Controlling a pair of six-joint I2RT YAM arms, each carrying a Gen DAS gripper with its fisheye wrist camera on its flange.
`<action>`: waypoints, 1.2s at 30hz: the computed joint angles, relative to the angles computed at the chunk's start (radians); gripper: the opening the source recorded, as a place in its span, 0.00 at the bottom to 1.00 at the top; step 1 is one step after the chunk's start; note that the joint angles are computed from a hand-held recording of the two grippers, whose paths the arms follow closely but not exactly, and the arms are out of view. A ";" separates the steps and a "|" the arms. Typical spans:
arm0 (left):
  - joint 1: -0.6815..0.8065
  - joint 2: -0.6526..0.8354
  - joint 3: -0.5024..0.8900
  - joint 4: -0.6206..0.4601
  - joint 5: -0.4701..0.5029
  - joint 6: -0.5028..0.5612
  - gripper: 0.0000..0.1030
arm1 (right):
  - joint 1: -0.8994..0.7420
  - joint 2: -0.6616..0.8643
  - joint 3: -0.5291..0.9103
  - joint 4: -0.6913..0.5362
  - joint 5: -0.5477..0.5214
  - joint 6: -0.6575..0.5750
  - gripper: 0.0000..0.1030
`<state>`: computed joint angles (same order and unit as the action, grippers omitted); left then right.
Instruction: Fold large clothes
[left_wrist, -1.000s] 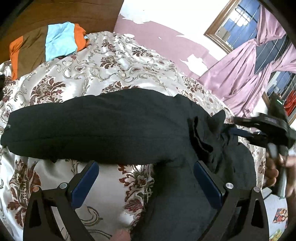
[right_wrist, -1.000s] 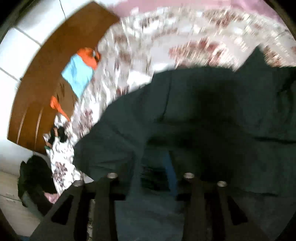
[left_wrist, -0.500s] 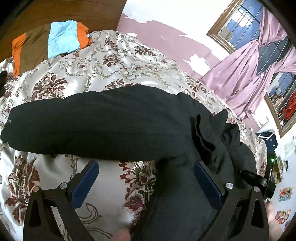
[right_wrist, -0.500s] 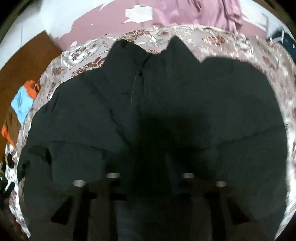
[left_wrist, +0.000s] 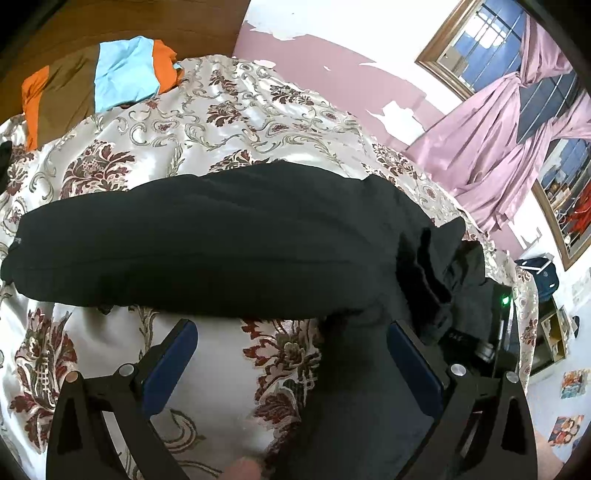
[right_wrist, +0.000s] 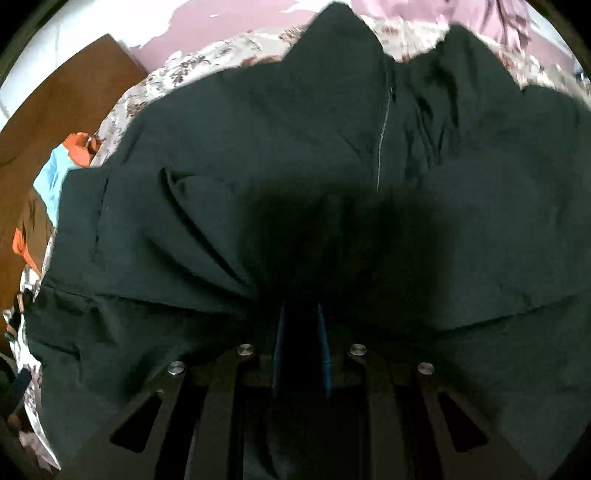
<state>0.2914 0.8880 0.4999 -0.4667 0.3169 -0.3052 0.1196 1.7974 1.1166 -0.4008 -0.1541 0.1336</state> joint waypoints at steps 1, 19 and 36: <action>0.004 0.005 0.000 0.001 0.006 0.004 1.00 | 0.001 0.001 -0.015 0.018 0.001 0.003 0.15; 0.539 0.305 0.043 0.026 0.277 0.159 1.00 | -0.182 -0.219 -0.060 -0.084 -0.038 -0.040 0.51; 0.875 1.087 0.196 0.489 0.825 -0.133 0.99 | 0.252 -0.300 0.188 -0.257 -0.026 -0.020 0.54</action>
